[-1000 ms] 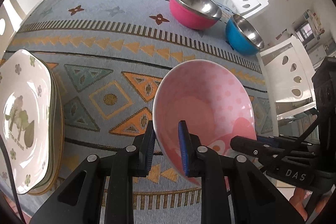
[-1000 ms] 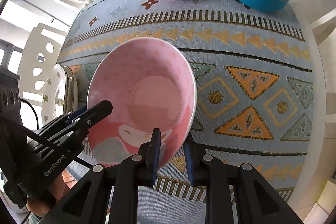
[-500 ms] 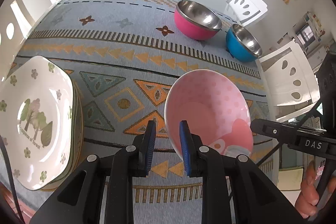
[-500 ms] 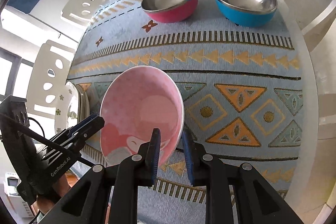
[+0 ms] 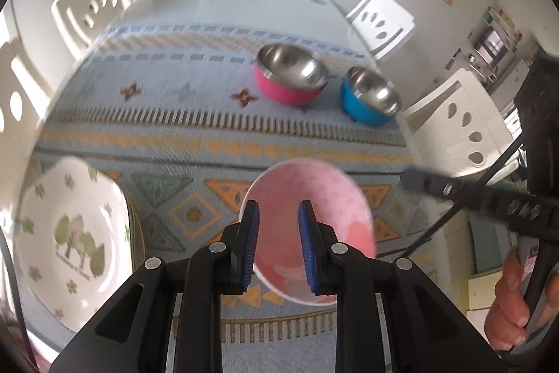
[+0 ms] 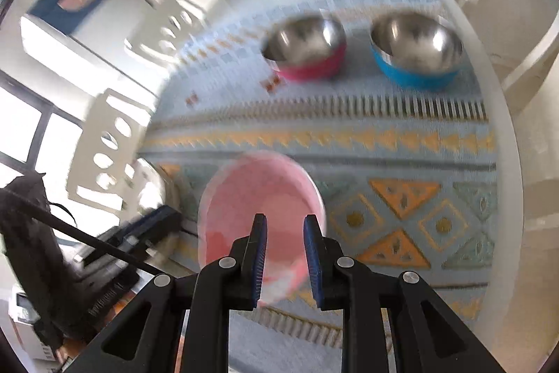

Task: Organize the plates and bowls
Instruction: 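Lower the pink bowl to the runner and open both grippers, then move both grippers to the pink-bottomed steel bowl and grasp its rim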

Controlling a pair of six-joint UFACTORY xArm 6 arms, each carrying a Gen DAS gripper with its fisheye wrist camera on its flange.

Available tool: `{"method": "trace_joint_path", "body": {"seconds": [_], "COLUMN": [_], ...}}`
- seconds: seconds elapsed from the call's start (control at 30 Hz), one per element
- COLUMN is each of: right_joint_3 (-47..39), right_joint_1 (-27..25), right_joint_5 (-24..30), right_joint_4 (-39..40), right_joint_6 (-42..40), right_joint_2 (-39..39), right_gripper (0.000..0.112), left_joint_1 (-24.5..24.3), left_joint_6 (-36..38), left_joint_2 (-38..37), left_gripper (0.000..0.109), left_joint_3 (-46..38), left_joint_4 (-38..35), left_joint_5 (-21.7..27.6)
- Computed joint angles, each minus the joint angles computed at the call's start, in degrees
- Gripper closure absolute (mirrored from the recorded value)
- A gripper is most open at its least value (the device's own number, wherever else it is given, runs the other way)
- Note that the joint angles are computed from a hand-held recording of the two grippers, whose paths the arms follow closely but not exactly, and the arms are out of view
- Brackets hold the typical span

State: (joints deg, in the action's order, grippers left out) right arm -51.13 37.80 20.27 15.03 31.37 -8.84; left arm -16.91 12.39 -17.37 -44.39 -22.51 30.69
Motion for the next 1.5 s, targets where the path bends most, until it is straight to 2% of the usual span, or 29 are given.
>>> {"method": "trace_joint_path", "body": {"seconds": [0.1,0.13,0.17,0.23,0.27,0.33,0.4,0.53,0.7,0.87,1.0,1.23,1.5], "right_joint_3": [1.8,1.9,1.7,1.4,0.5,-1.1,-2.3,-7.5,-16.1,-21.8,-24.6,-29.6,-33.6], "right_joint_1": [-0.6,-0.8,-1.4,-2.2,-2.4,-3.4,-4.2,-5.2,-6.6,-8.7,-9.5,-10.7,-11.8], "right_joint_5": [-6.7,-7.9,-9.2,-11.2,-12.5,-12.8,-13.9,-12.9,-7.1,-2.6,-0.6,2.8,5.4], "right_joint_4": [-2.2,-3.3,-5.7,-7.9,-6.2,-6.9,-5.5,5.9,20.4,17.0,17.0,12.2,11.6], "right_joint_6": [0.8,1.0,2.0,2.9,0.8,1.8,1.7,-5.9,-12.4,-2.5,1.7,8.8,10.1], "right_joint_2": [-3.4,-4.0,-4.5,-4.7,-4.0,-2.9,-1.5,3.5,12.2,19.8,24.5,31.0,35.4], "right_gripper": [0.088,0.080,0.062,0.047,0.047,0.047,0.047,0.047,0.047,0.047,0.047,0.047,0.058], "left_joint_1": [-0.4,-0.5,-0.5,-0.2,0.0,0.3,0.4,0.9,3.2,6.1,6.7,6.5,6.7], "left_joint_6": [-1.4,-2.2,-2.7,-1.8,-0.8,0.1,0.4,5.5,7.0,9.0,6.7,4.4,2.4], "left_joint_2": [-0.4,-0.4,-0.4,0.4,1.7,4.3,8.2,15.3,26.6,39.1,49.2,64.2,73.6], "left_gripper": [0.087,0.083,0.076,0.075,0.074,0.068,0.056,0.052,0.048,0.051,0.051,0.054,0.066], "left_joint_3": [-3.1,-4.4,-5.2,-7.8,-10.2,-13.7,-18.4,-26.7,-39.3,-53.2,-63.8,-81.1,-93.5], "left_joint_4": [2.5,3.8,4.4,3.7,3.2,3.3,4.9,2.4,-2.6,-8.9,-7.5,-6.3,-6.2], "left_joint_5": [0.5,0.3,0.0,-0.4,0.0,1.0,1.8,3.1,8.3,18.5,24.1,33.6,39.4]}}
